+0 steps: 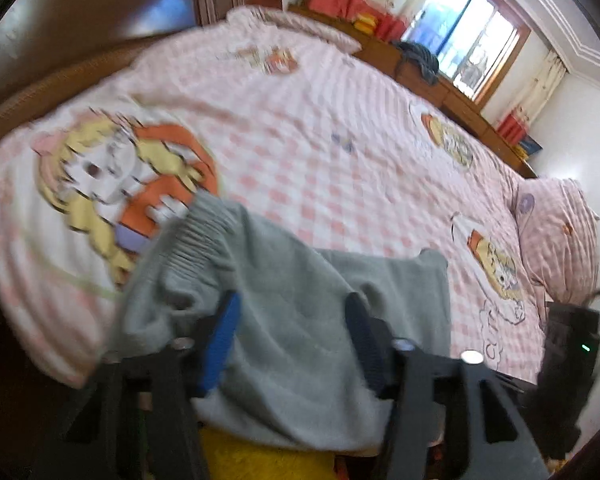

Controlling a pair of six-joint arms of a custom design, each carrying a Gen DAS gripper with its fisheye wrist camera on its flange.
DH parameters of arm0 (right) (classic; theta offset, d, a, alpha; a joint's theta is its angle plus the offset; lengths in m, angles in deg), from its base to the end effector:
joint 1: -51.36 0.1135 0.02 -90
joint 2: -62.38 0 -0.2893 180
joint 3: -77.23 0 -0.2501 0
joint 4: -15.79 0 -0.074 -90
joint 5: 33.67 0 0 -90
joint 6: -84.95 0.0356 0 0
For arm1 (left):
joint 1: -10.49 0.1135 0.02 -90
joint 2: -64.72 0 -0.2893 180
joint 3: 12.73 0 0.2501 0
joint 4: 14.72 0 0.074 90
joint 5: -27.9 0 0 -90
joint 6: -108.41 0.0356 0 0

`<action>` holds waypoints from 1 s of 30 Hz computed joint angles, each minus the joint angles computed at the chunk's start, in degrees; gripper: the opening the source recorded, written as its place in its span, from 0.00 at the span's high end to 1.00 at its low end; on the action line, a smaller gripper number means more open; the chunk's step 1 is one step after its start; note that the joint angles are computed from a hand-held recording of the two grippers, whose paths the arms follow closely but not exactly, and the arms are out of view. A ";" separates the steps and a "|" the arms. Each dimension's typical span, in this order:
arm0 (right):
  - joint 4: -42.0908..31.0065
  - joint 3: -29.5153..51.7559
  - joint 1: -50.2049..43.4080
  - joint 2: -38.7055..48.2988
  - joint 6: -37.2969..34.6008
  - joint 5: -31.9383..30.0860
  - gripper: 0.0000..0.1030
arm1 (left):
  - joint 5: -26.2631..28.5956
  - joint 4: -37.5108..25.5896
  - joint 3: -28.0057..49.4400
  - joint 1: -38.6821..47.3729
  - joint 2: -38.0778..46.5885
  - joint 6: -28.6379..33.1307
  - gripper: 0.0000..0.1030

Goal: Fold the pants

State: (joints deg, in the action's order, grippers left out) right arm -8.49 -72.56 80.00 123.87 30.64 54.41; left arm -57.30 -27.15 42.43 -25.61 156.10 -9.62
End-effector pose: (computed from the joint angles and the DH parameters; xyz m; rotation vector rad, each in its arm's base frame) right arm 0.1378 0.0766 0.1475 0.1470 2.6069 0.4678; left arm 0.2415 -0.1798 0.1728 0.2161 2.4997 -0.5917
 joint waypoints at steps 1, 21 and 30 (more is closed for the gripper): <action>0.06 -0.45 -0.03 -0.27 -0.03 -0.21 0.54 | 0.29 -0.63 0.93 0.14 2.02 -0.29 0.68; -7.95 0.00 -13.50 -8.26 -9.87 -5.80 0.56 | -10.25 -7.24 -9.76 1.21 -6.25 -5.42 0.75; 8.96 5.02 -39.14 17.74 -18.23 -27.82 0.56 | -9.26 -5.15 -2.25 1.26 -5.51 -0.86 0.74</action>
State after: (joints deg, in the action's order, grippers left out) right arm 0.46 -67.54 40.86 141.60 12.41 26.59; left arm -66.56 -32.30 40.18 -24.35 150.59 -10.48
